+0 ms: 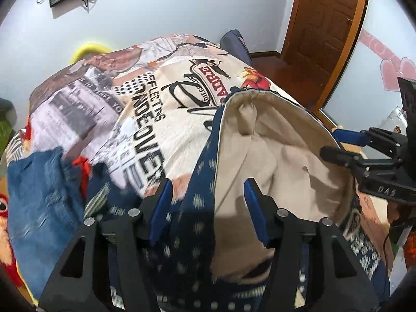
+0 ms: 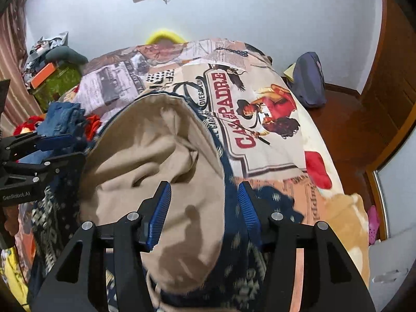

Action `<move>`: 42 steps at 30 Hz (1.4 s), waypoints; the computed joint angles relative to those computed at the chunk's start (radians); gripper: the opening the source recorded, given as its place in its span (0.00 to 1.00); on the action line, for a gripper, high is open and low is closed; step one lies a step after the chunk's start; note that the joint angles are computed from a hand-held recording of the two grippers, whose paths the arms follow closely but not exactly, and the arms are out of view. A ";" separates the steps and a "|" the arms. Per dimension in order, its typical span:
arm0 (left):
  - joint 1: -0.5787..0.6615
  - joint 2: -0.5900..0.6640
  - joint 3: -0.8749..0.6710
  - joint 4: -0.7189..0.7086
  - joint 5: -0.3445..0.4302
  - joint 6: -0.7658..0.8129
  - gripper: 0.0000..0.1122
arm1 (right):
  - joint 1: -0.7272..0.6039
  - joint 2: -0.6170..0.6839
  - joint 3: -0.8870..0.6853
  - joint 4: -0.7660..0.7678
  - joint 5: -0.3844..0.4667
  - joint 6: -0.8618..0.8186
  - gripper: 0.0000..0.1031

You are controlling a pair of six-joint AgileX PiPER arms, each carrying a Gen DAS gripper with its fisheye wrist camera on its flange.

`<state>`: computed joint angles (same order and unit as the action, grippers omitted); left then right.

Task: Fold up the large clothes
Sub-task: 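Lift the hood with both grippers and fold it toward the hoodie hem, then lower the hood onto the hoodie body and open both grippers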

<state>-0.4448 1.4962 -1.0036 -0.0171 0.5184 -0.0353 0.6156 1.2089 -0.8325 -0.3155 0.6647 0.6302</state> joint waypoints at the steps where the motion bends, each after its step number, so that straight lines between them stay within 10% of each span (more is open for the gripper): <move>1: 0.004 0.024 -0.015 -0.012 -0.005 0.014 0.50 | -0.024 0.029 -0.006 0.014 -0.021 -0.021 0.48; 6: 0.033 0.158 -0.107 -0.123 -0.019 0.085 0.49 | -0.108 0.122 -0.031 0.078 -0.080 -0.093 0.48; 12: 0.043 0.233 -0.144 -0.184 -0.045 0.124 0.23 | -0.180 0.185 -0.038 0.240 -0.155 -0.233 0.48; 16: 0.056 0.213 -0.127 -0.286 -0.038 0.230 0.08 | -0.167 0.189 -0.035 0.235 -0.173 -0.214 0.08; 21: 0.062 0.074 -0.057 -0.387 -0.008 0.354 0.07 | -0.115 0.097 0.009 0.179 -0.193 -0.166 0.05; 42: -0.115 -0.578 0.369 -0.101 0.229 -0.017 0.07 | 0.662 -0.334 0.141 -0.230 0.321 0.639 0.06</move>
<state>-0.5595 0.9177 -0.6346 -0.1176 0.7474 -0.0525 1.2780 0.8744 -0.6920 -0.5453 0.9855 1.2691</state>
